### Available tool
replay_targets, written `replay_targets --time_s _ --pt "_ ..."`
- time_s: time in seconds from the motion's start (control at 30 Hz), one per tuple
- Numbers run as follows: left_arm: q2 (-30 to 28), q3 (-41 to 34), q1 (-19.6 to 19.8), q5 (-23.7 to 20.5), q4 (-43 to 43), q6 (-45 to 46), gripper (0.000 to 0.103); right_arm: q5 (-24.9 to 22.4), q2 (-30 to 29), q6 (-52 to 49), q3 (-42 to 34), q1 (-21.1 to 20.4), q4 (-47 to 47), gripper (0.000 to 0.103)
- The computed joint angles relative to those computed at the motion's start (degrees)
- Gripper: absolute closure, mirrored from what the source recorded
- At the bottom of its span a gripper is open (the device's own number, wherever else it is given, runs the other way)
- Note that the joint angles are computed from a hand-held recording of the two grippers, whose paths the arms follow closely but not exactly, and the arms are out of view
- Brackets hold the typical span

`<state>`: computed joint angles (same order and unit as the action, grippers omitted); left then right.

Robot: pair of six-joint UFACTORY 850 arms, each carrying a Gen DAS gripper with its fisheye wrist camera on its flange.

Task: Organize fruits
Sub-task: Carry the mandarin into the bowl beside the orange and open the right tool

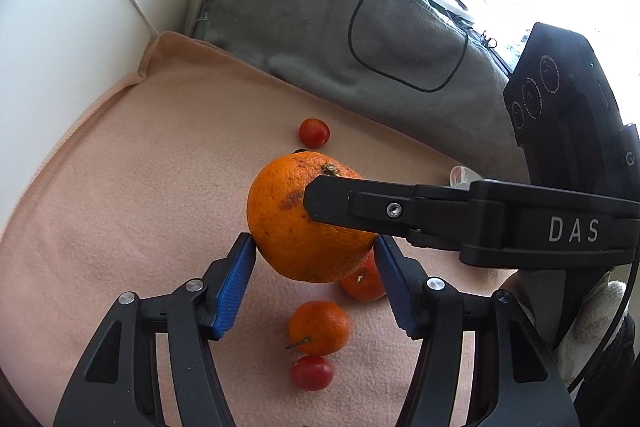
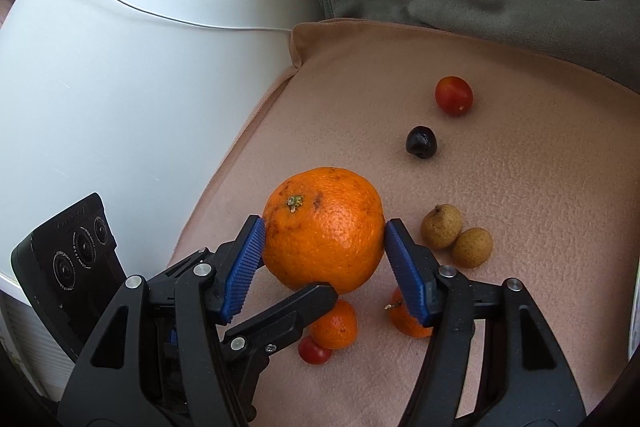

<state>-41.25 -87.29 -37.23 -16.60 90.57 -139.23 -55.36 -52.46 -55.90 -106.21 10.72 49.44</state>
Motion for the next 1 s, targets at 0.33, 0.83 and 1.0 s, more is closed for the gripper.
replay_targets --time_s 0.33,0.83,1.0 --pt "-3.81 -7.48 -0.93 0.96 -4.95 7.80 0.042 1.70 2.26 -1.55 1.30 -2.81 0.53 0.038" --pt "-16.22 -29.73 -1.92 1.40 -39.25 48.27 0.042 2.87 2.06 -1.19 -0.57 -8.60 1.13 0.038" --pt "-22.07 -39.87 -1.96 -0.85 -53.35 63.82 0.042 2.37 -0.09 -0.16 -3.77 -10.26 0.77 0.038"
